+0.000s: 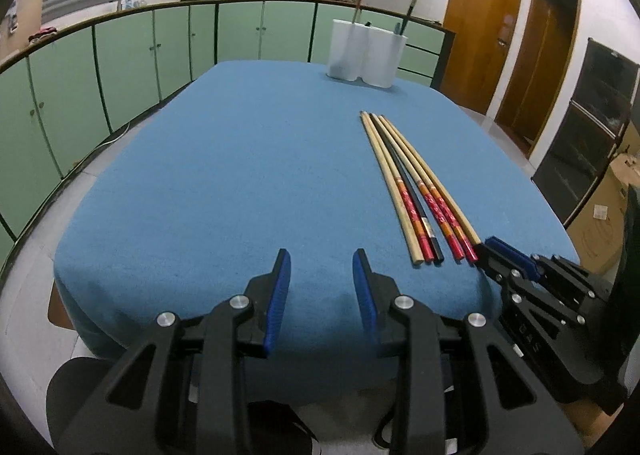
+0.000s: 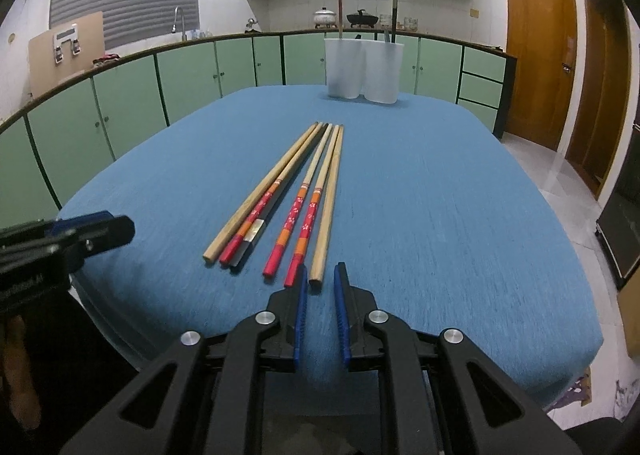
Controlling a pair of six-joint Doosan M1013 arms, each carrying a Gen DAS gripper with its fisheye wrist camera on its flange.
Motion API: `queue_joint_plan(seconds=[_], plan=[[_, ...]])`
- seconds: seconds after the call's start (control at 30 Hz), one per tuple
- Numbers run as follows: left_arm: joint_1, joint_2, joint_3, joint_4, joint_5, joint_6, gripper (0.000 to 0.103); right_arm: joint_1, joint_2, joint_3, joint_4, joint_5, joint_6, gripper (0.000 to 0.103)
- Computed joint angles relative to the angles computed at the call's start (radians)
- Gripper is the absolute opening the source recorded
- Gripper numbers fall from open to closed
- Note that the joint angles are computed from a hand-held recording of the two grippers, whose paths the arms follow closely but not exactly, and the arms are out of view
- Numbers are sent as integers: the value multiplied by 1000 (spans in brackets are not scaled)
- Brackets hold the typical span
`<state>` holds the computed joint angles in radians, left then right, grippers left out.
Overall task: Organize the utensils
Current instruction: 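Grasp a plain wooden chopstick with the right tool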
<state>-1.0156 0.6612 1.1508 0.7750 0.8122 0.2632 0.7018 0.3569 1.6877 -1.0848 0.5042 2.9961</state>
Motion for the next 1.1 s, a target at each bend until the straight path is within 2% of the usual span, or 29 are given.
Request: queue_joint_plan(seconds=[0.07,0.4,0.97,1.07,1.1], plan=[[-1,9,-13,-11,0,21,32,-1,-3,5,-14,11,27,7],[-11,59,-79,-75,-10,143,32,-30,-41,52,-15,41,145,7],[-14,83,-110,-62,-2,147,36,-35,-43,51,-9,33,151,7],[-15,84,-112,-41,15,122,30,-35,-43,51,-8,33,152,7],[-16,83,-109,-31,21,104,21,-34,-43,52,-11,35,153,7]])
